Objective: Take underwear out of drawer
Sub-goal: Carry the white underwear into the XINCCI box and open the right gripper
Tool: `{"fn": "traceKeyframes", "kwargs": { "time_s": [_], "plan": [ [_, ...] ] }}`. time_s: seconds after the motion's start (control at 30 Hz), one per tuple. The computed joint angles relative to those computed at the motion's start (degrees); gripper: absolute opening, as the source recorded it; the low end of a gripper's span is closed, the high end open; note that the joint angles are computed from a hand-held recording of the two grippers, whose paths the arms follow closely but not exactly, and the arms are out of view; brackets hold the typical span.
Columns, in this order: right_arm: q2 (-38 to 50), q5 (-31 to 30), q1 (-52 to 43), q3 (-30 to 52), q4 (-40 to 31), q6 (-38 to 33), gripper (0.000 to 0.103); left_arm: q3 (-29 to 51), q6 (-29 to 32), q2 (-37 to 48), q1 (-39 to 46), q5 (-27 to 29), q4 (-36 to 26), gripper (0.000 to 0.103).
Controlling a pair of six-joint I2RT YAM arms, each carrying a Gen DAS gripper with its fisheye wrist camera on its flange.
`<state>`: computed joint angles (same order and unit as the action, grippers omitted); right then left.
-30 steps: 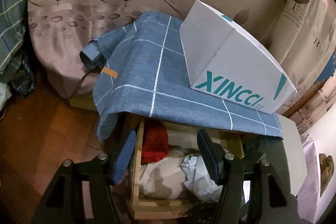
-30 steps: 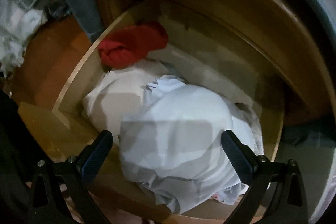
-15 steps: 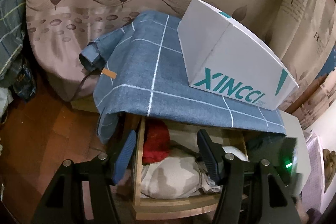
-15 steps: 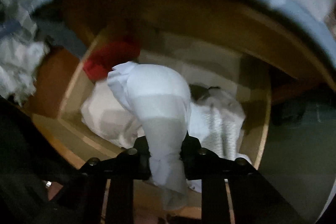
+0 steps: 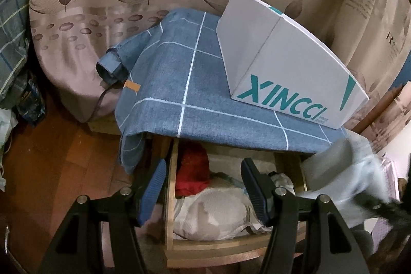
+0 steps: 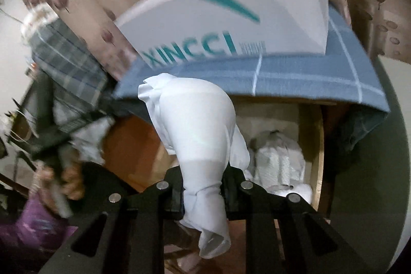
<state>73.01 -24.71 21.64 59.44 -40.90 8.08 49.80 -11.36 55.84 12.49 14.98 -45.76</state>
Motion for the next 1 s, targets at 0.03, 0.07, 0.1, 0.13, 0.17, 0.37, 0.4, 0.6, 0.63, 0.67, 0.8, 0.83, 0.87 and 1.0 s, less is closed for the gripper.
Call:
{"fn": "traceKeyframes", "kwargs": {
  "time_s": [0.03, 0.07, 0.1, 0.13, 0.17, 0.37, 0.4, 0.6, 0.63, 0.67, 0.8, 0.83, 0.87, 1.0],
  "plan": [
    [-1.0, -0.9, -0.1, 0.9, -0.5, 0.9, 0.018, 0.1, 0.0, 0.1, 0.0, 0.0, -0.1, 0.062],
    [-2.1, -2.2, -0.7, 2.1, -1.4, 1.3, 0.018, 0.0, 0.0, 0.1, 0.0, 0.0, -0.1, 0.062],
    [-2.9, -3.3, -1.3, 3.6, -2.5, 1.6, 0.018, 0.0, 0.0, 0.1, -0.1, -0.2, -0.1, 0.062],
    [-3.9, -4.4, -1.8, 5.7, -3.7, 2.1, 0.018, 0.0, 0.0, 0.0, -0.1, -0.3, 0.1, 0.062],
    [-4.8, -5.2, -2.2, 7.0, -4.4, 2.5, 0.018, -0.1, 0.1, 0.0, -0.2, -0.4, 0.2, 0.062],
    [-3.0, -10.2, -5.0, 21.9, -8.3, 4.7, 0.018, -0.5, 0.7, -0.7, -0.9, -1.0, 0.2, 0.062],
    [-1.9, -10.7, -5.4, 24.9, -8.6, 4.9, 0.018, -0.5, 0.9, -0.8, -1.1, -1.1, 0.2, 0.062],
    [9.2, -7.1, -5.5, 44.7, -10.9, 4.2, 0.018, -0.4, 1.5, -2.2, -3.8, -4.0, 0.3, 0.063],
    [12.9, -5.3, -4.8, 49.2, -11.6, 3.9, 0.018, -0.3, 1.4, -2.4, -4.3, -4.7, 0.1, 0.064],
    [15.8, -3.5, -4.1, 52.6, -12.4, 3.4, 0.018, -0.2, 1.4, -2.5, -4.7, -5.4, 0.0, 0.064],
    [26.0, 2.4, -2.7, 60.1, -13.2, 1.6, 0.018, -0.5, 1.6, -3.0, -4.1, -4.1, 0.1, 0.065],
    [29.1, 4.6, -2.0, 61.8, -13.2, 1.5, 0.018, -0.4, 1.7, -2.7, -3.9, -3.7, -0.1, 0.065],
    [30.8, 6.3, -1.4, 62.2, -13.1, 1.1, 0.018, -0.4, 1.8, -2.6, -3.7, -3.5, -0.1, 0.065],
    [37.6, 12.4, 0.6, 63.3, -12.2, -0.4, 0.018, -0.6, 1.5, -2.3, -4.4, -3.9, 0.3, 0.065]
  ]
}}
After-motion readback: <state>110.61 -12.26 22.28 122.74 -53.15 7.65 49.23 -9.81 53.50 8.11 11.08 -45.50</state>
